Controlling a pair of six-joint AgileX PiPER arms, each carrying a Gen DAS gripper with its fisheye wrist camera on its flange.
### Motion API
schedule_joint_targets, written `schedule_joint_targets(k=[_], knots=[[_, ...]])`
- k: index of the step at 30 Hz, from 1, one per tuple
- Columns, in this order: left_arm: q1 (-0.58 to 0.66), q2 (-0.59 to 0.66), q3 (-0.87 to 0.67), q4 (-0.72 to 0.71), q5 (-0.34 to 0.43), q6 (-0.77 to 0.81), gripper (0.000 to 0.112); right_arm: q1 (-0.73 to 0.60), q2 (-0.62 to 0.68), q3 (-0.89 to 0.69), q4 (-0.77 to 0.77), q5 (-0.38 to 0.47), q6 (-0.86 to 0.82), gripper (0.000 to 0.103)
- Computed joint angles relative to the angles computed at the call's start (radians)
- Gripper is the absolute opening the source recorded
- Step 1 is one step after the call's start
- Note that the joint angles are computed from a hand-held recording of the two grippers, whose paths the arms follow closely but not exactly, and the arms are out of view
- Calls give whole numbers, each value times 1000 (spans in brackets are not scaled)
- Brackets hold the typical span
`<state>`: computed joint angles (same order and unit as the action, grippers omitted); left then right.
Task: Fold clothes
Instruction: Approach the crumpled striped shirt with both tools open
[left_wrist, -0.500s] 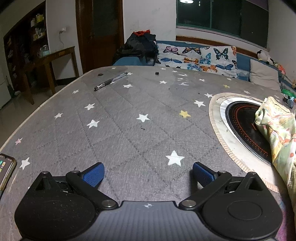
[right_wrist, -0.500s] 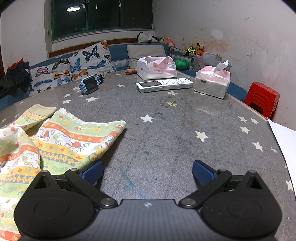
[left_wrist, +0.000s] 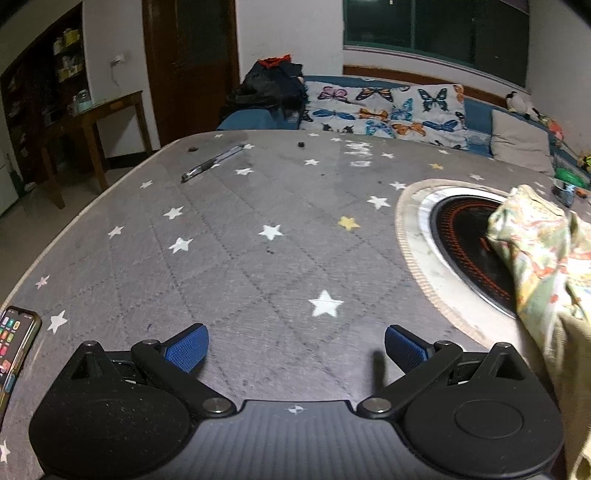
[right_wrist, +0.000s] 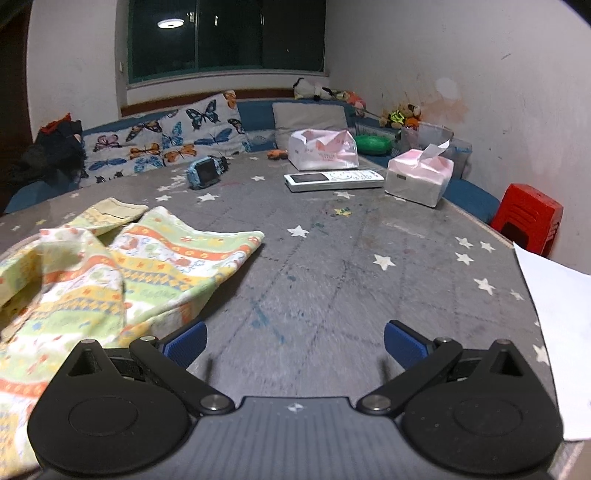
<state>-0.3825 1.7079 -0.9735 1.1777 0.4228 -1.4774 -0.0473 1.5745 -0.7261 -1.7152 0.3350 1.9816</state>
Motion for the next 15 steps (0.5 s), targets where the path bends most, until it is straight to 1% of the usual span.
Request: schedule_joint_targets(k=[2,7,11,15], knots=[[-11,-12,2,-37,-4,42,103,11,-39,34,0,-3,4,103],[-50,-42,16,-66,3,81,103,67,-123,96,116,-5,-109,103],[-80,-62,27,-87,9,116,103,142,-182,142,190,30,-172,103],[-115,-74,35,-111,18,151,103,199,-231,175,247,44,-212,103]])
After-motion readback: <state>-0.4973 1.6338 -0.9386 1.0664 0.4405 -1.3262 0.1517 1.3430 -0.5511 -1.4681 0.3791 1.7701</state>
